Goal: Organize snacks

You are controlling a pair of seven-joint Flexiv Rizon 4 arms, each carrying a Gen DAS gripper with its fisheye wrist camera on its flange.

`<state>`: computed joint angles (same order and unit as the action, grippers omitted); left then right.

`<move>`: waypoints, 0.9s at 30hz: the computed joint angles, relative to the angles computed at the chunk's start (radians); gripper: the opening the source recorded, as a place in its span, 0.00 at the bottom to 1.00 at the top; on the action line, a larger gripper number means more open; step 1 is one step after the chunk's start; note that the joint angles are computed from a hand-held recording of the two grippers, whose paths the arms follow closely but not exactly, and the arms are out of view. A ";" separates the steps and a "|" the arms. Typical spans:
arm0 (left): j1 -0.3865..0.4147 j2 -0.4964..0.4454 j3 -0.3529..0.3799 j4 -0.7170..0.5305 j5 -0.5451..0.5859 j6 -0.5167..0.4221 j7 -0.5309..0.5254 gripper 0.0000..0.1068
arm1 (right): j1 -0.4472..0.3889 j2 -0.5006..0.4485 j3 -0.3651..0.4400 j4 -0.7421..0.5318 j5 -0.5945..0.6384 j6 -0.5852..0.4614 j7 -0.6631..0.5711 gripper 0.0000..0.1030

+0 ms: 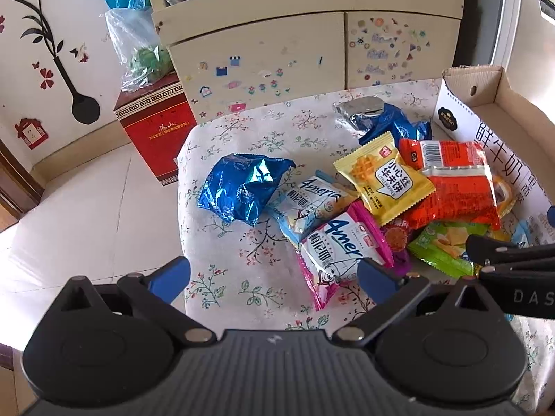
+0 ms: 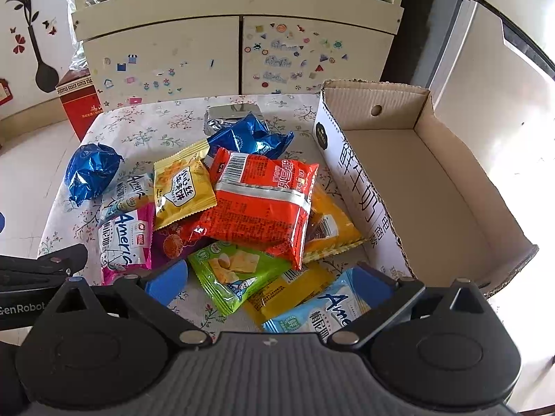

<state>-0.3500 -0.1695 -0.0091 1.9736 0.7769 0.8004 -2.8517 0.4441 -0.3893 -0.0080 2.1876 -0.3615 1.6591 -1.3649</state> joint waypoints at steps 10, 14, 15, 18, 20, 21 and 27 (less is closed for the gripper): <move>-0.004 -0.002 -0.004 -0.008 -0.001 -0.029 0.010 0.94 | 0.015 -0.001 -0.016 0.003 -0.001 0.006 -0.003 1.00; -0.005 -0.001 -0.005 -0.009 -0.001 -0.035 0.012 0.94 | 0.009 -0.001 -0.008 0.003 0.001 0.005 -0.006 1.00; -0.005 -0.001 -0.005 -0.008 -0.002 -0.035 0.013 0.94 | 0.008 -0.001 -0.007 0.003 0.001 0.006 -0.007 1.00; -0.004 -0.001 -0.005 -0.007 -0.004 -0.035 0.014 0.93 | -0.004 -0.002 0.008 0.001 0.004 0.004 -0.012 1.00; -0.005 -0.002 -0.006 -0.009 -0.004 -0.040 0.015 0.93 | -0.010 -0.003 0.015 -0.001 0.006 0.005 -0.015 1.00; -0.005 -0.002 -0.006 -0.008 -0.005 -0.038 0.014 0.93 | -0.011 -0.004 0.017 -0.001 0.007 0.005 -0.017 1.00; -0.004 -0.002 -0.006 -0.007 -0.008 -0.035 0.015 0.91 | -0.033 -0.007 0.043 -0.005 0.016 0.009 -0.027 1.00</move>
